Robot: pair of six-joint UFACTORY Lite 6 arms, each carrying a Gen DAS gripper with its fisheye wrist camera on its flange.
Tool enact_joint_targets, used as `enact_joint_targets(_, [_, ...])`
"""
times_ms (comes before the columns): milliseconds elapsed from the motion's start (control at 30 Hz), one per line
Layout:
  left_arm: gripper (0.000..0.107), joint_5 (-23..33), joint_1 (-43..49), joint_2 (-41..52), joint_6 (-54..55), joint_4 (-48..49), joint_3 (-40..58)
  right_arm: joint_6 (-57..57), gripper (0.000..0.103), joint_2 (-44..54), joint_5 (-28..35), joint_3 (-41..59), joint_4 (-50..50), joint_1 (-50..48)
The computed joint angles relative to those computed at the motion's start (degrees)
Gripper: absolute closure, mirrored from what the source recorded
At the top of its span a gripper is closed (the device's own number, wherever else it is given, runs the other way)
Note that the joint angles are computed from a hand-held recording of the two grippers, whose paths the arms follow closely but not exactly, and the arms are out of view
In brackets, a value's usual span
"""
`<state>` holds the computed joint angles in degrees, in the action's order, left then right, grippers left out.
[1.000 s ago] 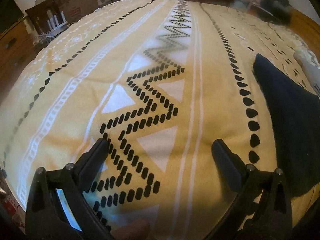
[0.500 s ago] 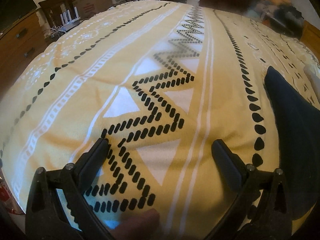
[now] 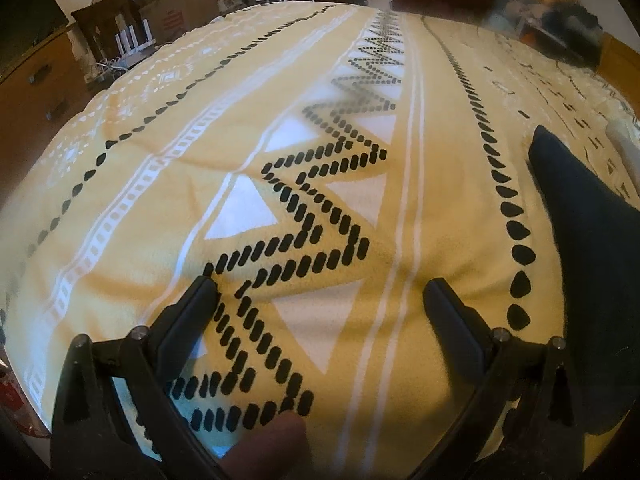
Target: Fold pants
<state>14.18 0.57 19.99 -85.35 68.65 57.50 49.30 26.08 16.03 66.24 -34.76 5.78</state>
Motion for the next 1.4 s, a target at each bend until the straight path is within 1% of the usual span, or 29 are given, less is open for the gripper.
enact_joint_targets(267, [0.004,-1.88,1.12,-0.29,0.99,-0.78,-0.22,0.36,0.0,-0.11,0.08,0.11,0.22,-0.14])
enact_joint_targets(300, [0.004,-2.33,1.42,-0.52,2.25,-1.95,-0.26,-0.18,0.0,-0.14,0.39,0.43,0.71,-0.17])
enact_joint_targets(400, [0.004,-2.73,2.25,-1.98,13.46,-12.54,0.06,-2.26,0.0,-1.23,2.98,2.14,2.88,0.18])
enact_joint_targets(433, [0.004,-1.46,1.98,-3.41,14.85,-13.95,-0.01,-2.33,0.0,-2.24,3.72,2.37,3.03,0.41])
enact_joint_targets(467, [0.004,-0.26,1.55,-5.11,13.84,-13.01,-0.34,-2.85,0.0,-3.77,4.37,2.51,3.66,0.7])
enact_joint_targets(533, [0.004,3.45,-0.33,-10.97,13.4,-13.0,-0.83,-1.86,0.0,-8.6,7.07,2.96,2.53,2.71])
enact_joint_targets(600, [0.004,7.72,-4.0,-18.12,9.48,-9.07,-1.52,-0.87,0.0,-13.41,10.12,3.99,1.38,5.8])
enact_joint_targets(633, [0.004,11.71,-7.61,-22.74,8.51,-8.38,-0.96,0.21,0.0,-16.31,12.26,5.01,0.37,8.34])
enact_joint_targets(667, [0.004,14.29,-9.77,-24.96,8.98,-8.78,-0.33,2.09,0.0,-18.91,14.84,6.37,-1.42,11.45])
enact_joint_targets(700, [0.004,19.27,-14.27,-28.45,8.8,-9.16,1.28,4.03,0.0,-21.02,16.96,7.6,-3.03,14.4])
enact_joint_targets(767, [0.004,25.56,-20.78,-31.35,8.53,-8.91,4.18,7.64,0.0,-23.87,21.58,10.86,-5.83,20.65])
enact_joint_targets(833, [0.004,33.63,-29.53,-33.0,7.53,-7.27,8.3,11.66,0.0,-25.03,26.86,14.53,-9.57,27.22])
enact_joint_targets(900, [0.004,40.17,-36.07,-31.91,7.79,-6.35,12.79,14.77,0.0,-25.67,31.42,18.26,-11.73,33.42])
enact_joint_targets(933, [0.004,42.02,-39.14,-31.43,8.78,-7.08,15.04,16.08,0.0,-25.69,33.35,19.51,-12.43,35.79])
enact_joint_targets(1033, [0.004,41.43,-43.37,-30.92,11.34,-10.61,17.77,18.28,0.0,-24.99,39.76,23.33,-14.02,42.33])
enact_joint_targets(1067, [0.004,40.88,-43.27,-30.29,12.6,-12.1,18.62,19.25,0.0,-24.82,41.79,24.08,-15.09,44.35])
enact_joint_targets(1100, [0.004,41.58,-43.79,-28.44,14.81,-14.94,20.72,19.52,0.0,-24.79,43.1,24.52,-15.33,45.67])
enact_joint_targets(1167, [0.004,39.3,-42.73,-28.02,17.18,-18.36,20.59,18.7,0.0,-24.77,44.4,24.79,-13.83,46.89])
enact_joint_targets(1267, [0.004,40.2,-44.15,-26.33,17.61,-18.57,20.21,18.27,0.0,-25.41,45.55,23.56,-11.94,47.21])
enact_joint_targets(1300, [0.004,39.37,-43.23,-26.03,18.8,-20.0,19.91,18.25,0.0,-25.67,45.75,23.0,-11.64,47.19])
enact_joint_targets(1400, [0.004,39.88,-43.71,-26.4,18.53,-22.16,19.57,17.32,0.0,-25.94,45.78,21.95,-10.97,46.83])
